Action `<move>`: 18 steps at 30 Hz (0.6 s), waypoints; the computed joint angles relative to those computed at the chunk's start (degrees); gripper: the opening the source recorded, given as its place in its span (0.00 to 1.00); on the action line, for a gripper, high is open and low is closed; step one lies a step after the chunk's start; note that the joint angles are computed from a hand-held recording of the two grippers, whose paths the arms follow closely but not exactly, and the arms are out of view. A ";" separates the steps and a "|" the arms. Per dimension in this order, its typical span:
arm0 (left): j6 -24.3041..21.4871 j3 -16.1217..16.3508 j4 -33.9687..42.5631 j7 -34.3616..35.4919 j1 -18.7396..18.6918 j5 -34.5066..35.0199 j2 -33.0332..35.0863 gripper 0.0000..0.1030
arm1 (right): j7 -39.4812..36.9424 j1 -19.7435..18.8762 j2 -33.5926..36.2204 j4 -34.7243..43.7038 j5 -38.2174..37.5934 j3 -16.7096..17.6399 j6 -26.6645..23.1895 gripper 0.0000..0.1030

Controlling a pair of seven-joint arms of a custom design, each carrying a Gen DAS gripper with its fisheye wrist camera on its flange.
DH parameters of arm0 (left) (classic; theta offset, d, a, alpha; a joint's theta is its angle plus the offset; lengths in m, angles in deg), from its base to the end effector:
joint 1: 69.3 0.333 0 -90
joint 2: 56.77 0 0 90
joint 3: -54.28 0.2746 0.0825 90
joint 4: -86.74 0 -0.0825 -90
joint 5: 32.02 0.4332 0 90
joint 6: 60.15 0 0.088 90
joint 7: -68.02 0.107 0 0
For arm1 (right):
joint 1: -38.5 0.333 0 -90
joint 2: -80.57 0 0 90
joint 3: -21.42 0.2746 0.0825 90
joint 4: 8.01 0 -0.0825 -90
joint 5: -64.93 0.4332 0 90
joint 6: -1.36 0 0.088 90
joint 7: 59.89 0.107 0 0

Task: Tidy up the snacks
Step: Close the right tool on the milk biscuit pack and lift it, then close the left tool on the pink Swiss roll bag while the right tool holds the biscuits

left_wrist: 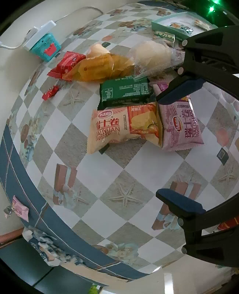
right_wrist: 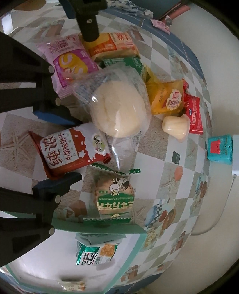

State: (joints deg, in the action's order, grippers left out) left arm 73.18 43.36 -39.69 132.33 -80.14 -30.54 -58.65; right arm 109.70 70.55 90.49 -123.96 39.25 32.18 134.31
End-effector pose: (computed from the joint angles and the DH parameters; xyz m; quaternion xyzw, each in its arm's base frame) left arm 0.5392 -0.2147 0.3398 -0.7231 0.6864 -0.0663 0.0399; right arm 0.4680 0.4213 0.3101 -0.5609 0.8105 -0.1323 0.1048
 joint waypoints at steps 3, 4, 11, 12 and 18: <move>-0.13 -0.22 0.21 0.67 -0.20 1.08 -0.55 0.90 | 0.85 0.07 -1.77 -2.07 0.83 0.24 0.13 0.46; 0.05 -0.28 0.20 1.06 -0.32 1.62 -0.81 0.90 | 0.86 0.02 -2.07 -2.35 1.11 0.29 0.04 0.46; 0.32 -1.04 0.86 3.75 -1.59 5.51 -1.21 0.90 | 1.20 0.13 -4.91 -5.63 3.85 1.00 -0.08 0.42; 0.52 -1.15 0.60 4.27 -1.82 5.84 -1.45 0.90 | 1.36 0.16 -5.30 -6.06 4.44 1.10 -0.19 0.42; 1.71 -1.36 -0.69 9.15 -2.84 5.90 -2.06 0.90 | 1.43 0.53 -7.37 -8.62 6.64 1.58 -0.74 0.41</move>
